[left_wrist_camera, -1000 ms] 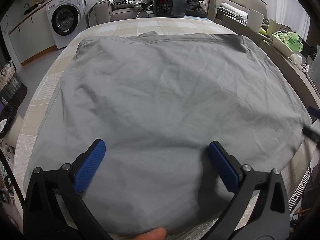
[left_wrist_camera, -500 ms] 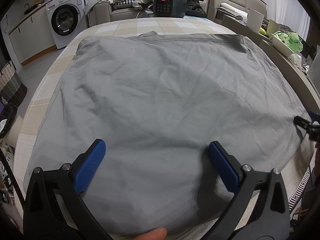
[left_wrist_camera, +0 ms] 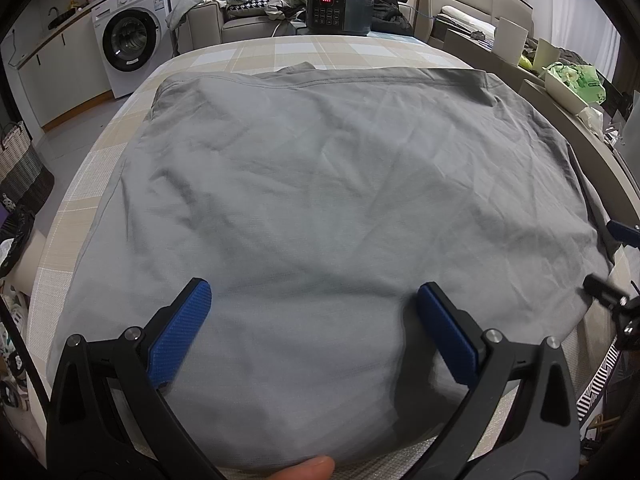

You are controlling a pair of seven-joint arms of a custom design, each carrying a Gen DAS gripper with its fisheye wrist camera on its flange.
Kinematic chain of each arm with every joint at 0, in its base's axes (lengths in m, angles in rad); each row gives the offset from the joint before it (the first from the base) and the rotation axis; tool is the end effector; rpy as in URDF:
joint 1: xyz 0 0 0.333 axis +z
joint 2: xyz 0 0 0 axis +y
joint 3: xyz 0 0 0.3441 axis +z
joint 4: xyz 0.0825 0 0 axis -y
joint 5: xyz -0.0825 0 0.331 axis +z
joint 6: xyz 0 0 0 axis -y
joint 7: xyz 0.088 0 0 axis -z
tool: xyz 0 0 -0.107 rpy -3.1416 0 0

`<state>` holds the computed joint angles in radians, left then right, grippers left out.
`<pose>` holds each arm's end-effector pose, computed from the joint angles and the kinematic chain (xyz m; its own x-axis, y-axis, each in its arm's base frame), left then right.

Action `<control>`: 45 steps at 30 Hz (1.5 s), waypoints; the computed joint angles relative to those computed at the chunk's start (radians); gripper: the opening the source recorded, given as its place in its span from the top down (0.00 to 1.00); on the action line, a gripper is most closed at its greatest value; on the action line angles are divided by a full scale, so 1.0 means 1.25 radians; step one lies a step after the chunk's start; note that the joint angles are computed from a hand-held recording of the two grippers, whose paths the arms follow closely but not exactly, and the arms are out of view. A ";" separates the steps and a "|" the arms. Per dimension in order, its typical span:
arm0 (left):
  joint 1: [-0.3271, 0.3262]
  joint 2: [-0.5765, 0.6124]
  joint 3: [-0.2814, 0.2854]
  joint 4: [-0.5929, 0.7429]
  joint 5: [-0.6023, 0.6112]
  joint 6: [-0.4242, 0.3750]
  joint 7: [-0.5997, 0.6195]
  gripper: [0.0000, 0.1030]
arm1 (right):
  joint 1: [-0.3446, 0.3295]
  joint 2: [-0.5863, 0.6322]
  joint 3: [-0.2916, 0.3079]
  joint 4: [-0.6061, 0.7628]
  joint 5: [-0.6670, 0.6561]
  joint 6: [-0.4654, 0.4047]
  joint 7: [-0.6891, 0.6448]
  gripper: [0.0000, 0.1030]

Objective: Fold small clothes

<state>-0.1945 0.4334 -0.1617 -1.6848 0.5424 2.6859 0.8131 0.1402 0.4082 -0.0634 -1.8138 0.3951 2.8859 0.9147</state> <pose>0.6322 -0.2327 0.4662 0.0039 -0.9992 0.0391 -0.8004 -0.0265 -0.5988 0.6574 0.0345 0.4485 0.3453 -0.9306 0.1214 -0.7045 -0.3425 -0.6216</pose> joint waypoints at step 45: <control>-0.010 0.001 0.009 0.005 0.009 -0.012 -0.022 0.01 | -0.051 0.076 -0.043 0.113 -0.003 -0.026 0.173 0.01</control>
